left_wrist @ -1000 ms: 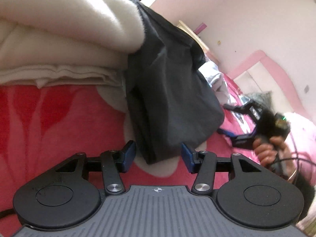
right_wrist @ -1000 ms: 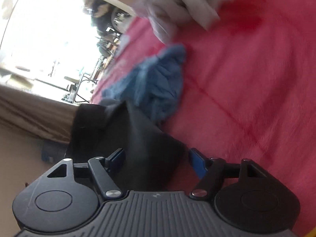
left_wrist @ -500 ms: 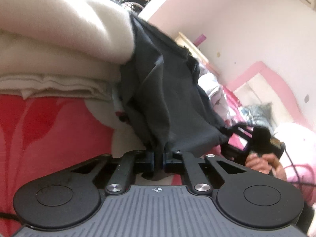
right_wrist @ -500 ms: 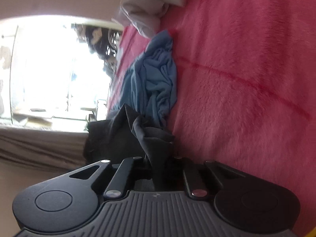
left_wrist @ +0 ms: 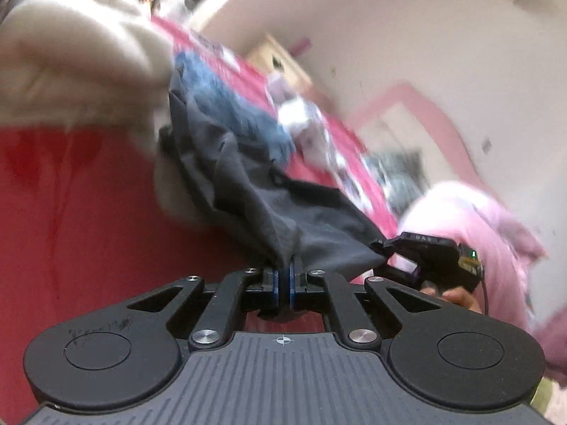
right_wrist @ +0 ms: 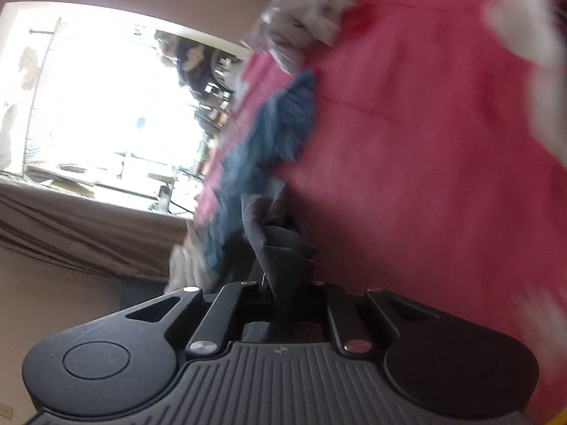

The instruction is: Fold clothes

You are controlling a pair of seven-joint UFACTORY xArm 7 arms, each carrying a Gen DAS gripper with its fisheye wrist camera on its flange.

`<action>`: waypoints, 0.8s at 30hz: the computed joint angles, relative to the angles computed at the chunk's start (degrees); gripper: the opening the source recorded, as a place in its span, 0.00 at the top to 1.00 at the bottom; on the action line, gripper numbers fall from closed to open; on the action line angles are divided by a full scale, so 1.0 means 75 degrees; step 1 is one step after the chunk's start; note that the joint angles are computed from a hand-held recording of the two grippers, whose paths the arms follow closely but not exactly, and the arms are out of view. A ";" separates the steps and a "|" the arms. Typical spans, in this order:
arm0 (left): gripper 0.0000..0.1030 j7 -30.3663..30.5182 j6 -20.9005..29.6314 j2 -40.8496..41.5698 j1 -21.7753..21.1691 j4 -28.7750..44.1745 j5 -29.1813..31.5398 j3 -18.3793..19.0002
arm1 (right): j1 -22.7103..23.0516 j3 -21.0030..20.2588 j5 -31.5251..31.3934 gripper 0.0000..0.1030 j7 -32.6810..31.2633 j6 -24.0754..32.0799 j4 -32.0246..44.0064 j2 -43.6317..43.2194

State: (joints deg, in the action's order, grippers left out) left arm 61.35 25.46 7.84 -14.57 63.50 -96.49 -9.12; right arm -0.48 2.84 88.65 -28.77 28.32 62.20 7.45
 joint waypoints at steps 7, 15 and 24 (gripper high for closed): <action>0.97 -0.2172 0.1669 -0.2268 -0.0053 -0.2715 0.2810 0.0339 | 0.0591 0.0052 -0.1879 0.90 0.2575 -0.0503 -0.3706 -0.3384; 0.77 -0.3681 0.1401 -0.2158 -0.0138 -0.2726 0.5122 0.0511 | -0.0082 0.0047 -0.5809 0.59 0.5409 0.0281 -0.4580 -0.4970; 0.65 -0.3753 -0.1443 -0.1681 -0.0741 -0.2159 0.5335 0.0329 | 0.1031 0.0051 -0.8585 0.57 0.3779 -0.1364 -0.3195 -0.3613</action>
State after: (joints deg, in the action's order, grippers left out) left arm 33.20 14.64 -4.77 -20.13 47.31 -56.48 -6.66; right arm 7.25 3.22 24.26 -0.43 18.09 38.24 -19.64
